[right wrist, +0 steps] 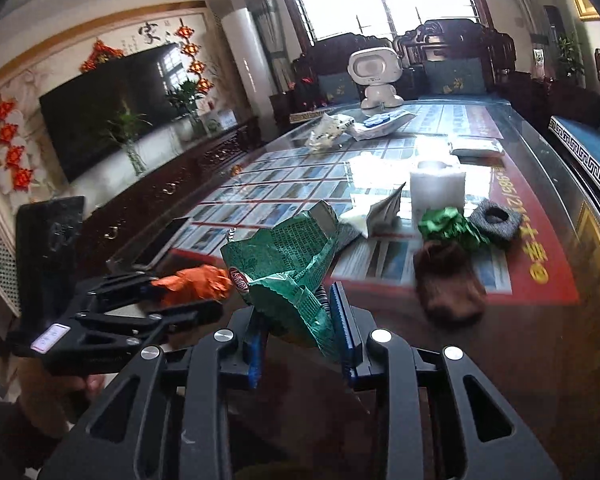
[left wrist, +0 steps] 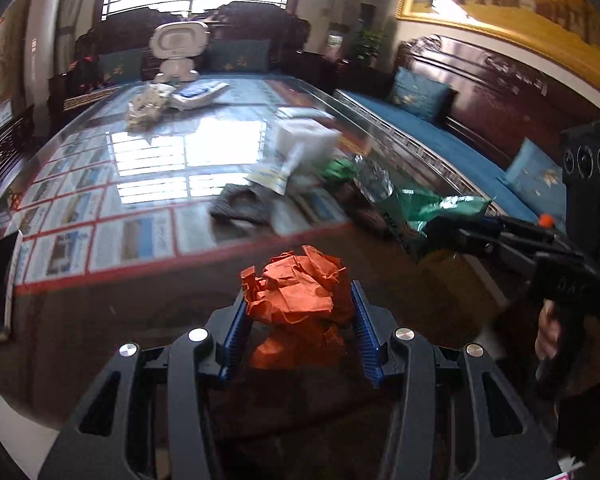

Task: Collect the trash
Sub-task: 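Carry the orange paper and green wrapper down to the wastebasket with both grippers, then open both grippers over the wastebasket to drop the orange paper and wrapper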

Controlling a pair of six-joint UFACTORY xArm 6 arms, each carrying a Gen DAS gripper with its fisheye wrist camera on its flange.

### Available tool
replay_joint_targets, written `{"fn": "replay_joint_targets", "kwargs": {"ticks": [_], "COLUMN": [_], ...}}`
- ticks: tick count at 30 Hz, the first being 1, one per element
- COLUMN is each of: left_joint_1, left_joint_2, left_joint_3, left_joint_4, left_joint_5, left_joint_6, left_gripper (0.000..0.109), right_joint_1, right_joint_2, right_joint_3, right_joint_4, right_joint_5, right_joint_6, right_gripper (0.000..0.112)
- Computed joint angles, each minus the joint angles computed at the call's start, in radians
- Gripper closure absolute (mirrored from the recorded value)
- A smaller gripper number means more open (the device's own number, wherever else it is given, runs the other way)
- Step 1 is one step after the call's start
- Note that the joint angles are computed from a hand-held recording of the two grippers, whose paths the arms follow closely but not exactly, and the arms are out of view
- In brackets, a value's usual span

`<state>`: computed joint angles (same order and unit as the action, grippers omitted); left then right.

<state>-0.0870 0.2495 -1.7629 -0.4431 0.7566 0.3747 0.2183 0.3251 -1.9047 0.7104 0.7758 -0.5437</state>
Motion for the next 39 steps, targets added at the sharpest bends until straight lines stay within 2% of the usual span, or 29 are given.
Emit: {"fn": "replay_joint_targets", "kwargs": {"ticks": [5,10,20,25,28,29,30,31,35,39], "left_joint_1": [-0.039,-0.075,-0.133,-0.155,-0.166,-0.168,-0.169,-0.170,-0.165,-0.148], "left_joint_2": [-0.148,-0.284,-0.414,-0.424,-0.412,-0.410,-0.407,-0.407,-0.406,-0.406], "left_joint_3": [0.206,0.400,0.654,0.732,0.748,0.752,0.755,0.763,0.783,0.793], "left_joint_4": [-0.045,-0.083,-0.108,-0.100,-0.086,-0.086,-0.087,-0.092,-0.108,-0.105], "left_joint_5": [-0.018,-0.023,0.002,0.037,0.054,0.060,0.065,0.070,0.097,0.083], "left_joint_6": [0.049,0.084,0.086,0.089,0.085,0.091,0.092,0.093,0.096,0.063], "left_gripper": [0.061,0.061,0.061,0.059,0.053,0.048,0.038,0.033,0.025,0.024], "right_joint_1": [-0.001,-0.017,-0.022,-0.030,-0.037,-0.041,-0.042,-0.042,-0.042,-0.046], "right_joint_2": [-0.239,-0.421,-0.613,-0.653,-0.665,-0.664,-0.664,-0.664,-0.660,-0.665], "right_joint_3": [0.306,0.543,0.834,0.926,0.961,0.968,0.974,0.982,0.994,1.005], "right_joint_4": [0.067,0.093,0.101,0.086,0.079,0.077,0.076,0.069,0.065,0.052], "right_joint_5": [-0.072,-0.075,-0.063,-0.031,-0.017,-0.009,-0.004,-0.006,0.003,0.016], "right_joint_6": [-0.103,-0.140,-0.125,-0.089,-0.073,-0.070,-0.069,-0.061,-0.055,-0.054], "right_gripper": [0.083,0.083,0.083,0.083,0.083,0.083,0.083,0.083,0.083,0.083]}}
